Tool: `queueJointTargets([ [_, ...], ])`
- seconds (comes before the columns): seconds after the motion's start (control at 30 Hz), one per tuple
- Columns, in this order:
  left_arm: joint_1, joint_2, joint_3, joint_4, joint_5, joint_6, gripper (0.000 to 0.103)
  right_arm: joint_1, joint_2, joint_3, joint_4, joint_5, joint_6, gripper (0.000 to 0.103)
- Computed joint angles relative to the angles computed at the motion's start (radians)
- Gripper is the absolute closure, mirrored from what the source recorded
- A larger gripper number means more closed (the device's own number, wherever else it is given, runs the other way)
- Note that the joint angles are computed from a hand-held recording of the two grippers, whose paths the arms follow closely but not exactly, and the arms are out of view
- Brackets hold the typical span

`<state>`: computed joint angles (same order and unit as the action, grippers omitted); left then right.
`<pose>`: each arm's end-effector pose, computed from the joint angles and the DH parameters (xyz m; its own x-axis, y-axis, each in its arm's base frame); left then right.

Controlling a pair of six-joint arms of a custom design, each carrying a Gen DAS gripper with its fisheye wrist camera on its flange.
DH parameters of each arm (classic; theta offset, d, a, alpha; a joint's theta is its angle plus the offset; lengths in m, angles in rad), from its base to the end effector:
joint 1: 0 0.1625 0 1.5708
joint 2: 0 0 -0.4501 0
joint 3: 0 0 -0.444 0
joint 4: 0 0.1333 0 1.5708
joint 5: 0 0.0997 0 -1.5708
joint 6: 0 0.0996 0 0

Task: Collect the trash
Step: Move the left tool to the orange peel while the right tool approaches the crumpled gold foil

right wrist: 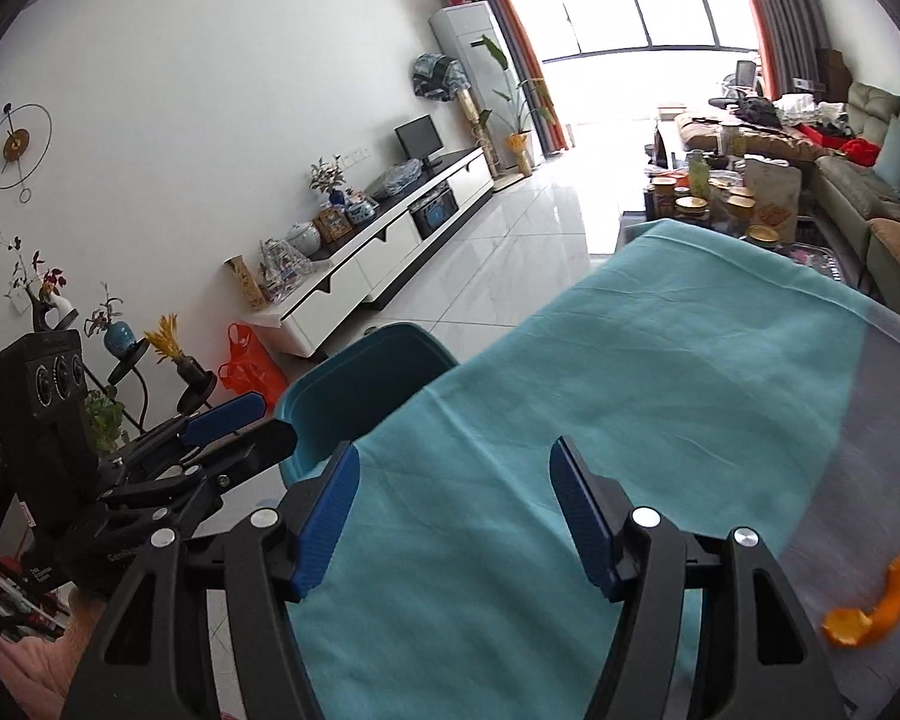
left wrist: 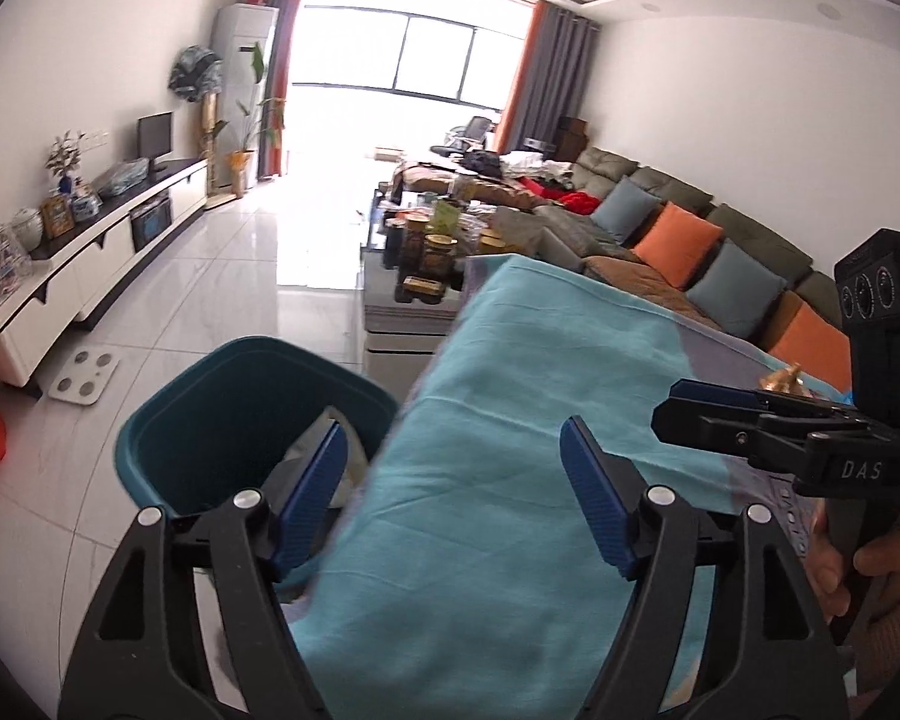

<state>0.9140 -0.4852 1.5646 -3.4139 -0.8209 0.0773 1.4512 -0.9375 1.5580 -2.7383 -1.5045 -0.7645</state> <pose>-0.2864 -0.7010 -0.0027 -0.8307 0.1175 -0.5442 0.5067 0.5646 -0.6515 0.0477 -0.7757 0.2341 -0.7885 -0.5257 0.3192 -0.6150 0.6707 -0.4146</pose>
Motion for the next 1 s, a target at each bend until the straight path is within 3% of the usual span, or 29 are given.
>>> queueJointTargets([
  [0.3, -0.025, 0.127, -0.177, 0.219, -0.2, 0.038, 0.03, -0.11, -0.114, 0.075, -0.165, -0.063, 0.059, 0.04],
  [0.5, -0.037, 0.224, -0.33, 0.387, -0.269, 0.043, 0.031, -0.165, -0.136, 0.039, -0.23, -0.093, 0.106, 0.04],
  [0.73, -0.041, 0.314, -0.489, 0.536, -0.296, 0.024, 0.033, -0.198, -0.121, -0.042, -0.265, -0.145, 0.139, 0.04],
  [1.0, -0.048, 0.407, -0.655, 0.679, -0.266, 0.02, 0.041, -0.215, -0.032, -0.22, -0.188, -0.195, 0.185, 0.04],
])
